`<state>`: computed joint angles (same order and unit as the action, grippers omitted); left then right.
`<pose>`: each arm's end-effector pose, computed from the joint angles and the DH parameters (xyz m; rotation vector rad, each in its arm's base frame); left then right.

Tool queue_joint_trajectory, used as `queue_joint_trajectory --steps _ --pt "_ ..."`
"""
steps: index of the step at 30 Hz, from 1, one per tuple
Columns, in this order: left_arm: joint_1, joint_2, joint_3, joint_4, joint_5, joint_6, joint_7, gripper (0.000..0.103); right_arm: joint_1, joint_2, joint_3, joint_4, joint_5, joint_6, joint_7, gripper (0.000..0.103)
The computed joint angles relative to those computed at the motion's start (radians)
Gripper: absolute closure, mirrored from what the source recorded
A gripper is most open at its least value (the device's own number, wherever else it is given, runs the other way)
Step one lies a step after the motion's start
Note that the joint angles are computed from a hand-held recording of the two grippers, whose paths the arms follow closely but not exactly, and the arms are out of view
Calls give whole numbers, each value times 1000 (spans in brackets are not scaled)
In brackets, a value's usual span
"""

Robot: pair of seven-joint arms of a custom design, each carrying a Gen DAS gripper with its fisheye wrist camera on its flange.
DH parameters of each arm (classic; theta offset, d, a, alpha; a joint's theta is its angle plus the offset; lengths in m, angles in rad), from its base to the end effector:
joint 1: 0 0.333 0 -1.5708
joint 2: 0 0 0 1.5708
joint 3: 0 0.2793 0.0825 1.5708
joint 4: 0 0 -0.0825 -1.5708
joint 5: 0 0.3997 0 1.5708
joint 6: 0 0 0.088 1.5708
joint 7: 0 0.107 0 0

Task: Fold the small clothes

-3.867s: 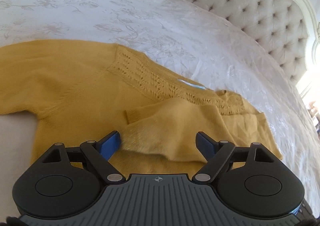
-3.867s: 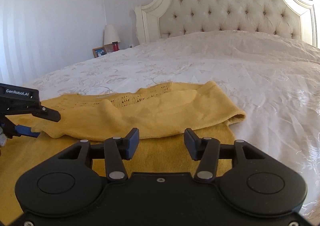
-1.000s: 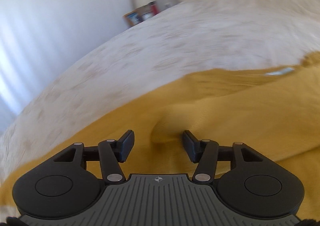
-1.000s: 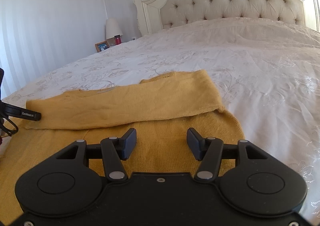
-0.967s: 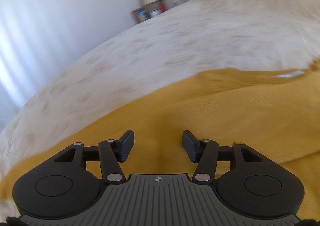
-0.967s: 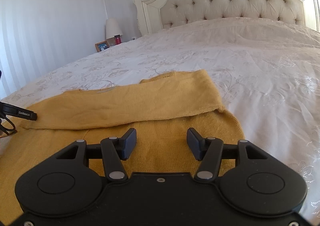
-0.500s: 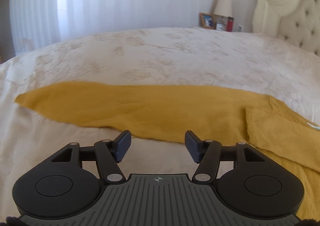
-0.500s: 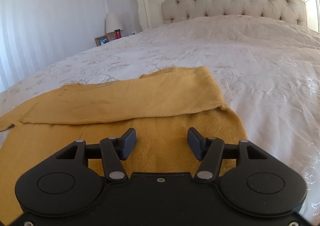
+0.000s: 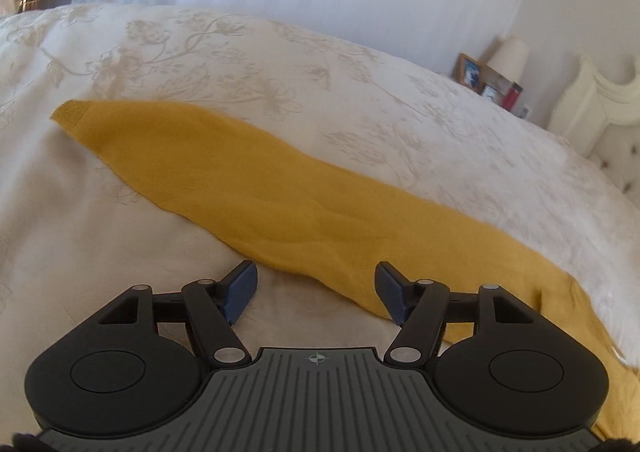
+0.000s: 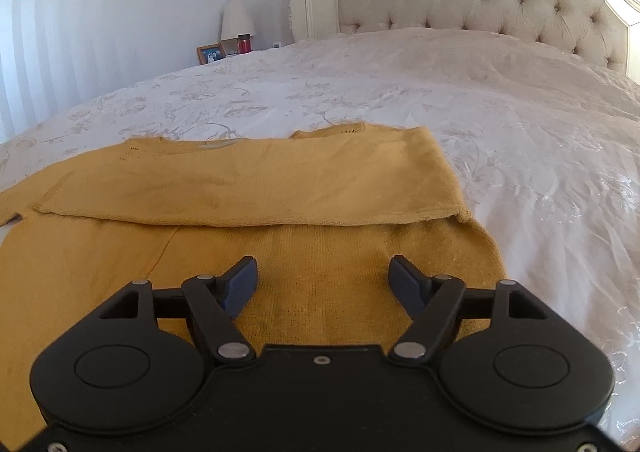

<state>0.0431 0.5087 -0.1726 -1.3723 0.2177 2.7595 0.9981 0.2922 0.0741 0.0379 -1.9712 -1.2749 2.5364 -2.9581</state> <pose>0.7472 -0.0763 0.4968 -2.0365 1.4385 -1.0178 0.5836 0.2112 0.4362 -1.1881 1.9863 -1.0124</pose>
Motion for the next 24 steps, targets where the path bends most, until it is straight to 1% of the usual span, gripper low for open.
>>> queue_joint_trajectory --steps 3,5,7,11,15,16,19,22,24 --pt "15 13 -1 15 -28 -2 -27 39 -10 5 -4 11 54 38 -75 20" --pt "20 22 6 28 -35 -3 -53 39 -11 6 -4 21 76 44 -117 20" --pt "19 23 22 32 -31 -5 -91 39 -7 -1 -3 29 72 50 -145 20" --pt "-2 11 84 16 24 13 -236 39 -9 -18 1 41 78 116 -186 20" --pt "-51 -2 174 8 168 -8 -410 39 -8 -30 9 49 114 180 -228 19" --pt "-54 -5 184 6 198 -15 -438 39 -8 -35 11 48 115 196 -228 19" --pt "-42 -7 191 7 259 -20 -489 39 -7 -48 16 43 112 246 -231 19" --pt "4 17 162 38 256 -13 -444 39 -5 -54 22 44 105 279 -230 19" --pt "23 29 157 54 250 -12 -427 39 -5 -56 23 43 96 304 -211 19"
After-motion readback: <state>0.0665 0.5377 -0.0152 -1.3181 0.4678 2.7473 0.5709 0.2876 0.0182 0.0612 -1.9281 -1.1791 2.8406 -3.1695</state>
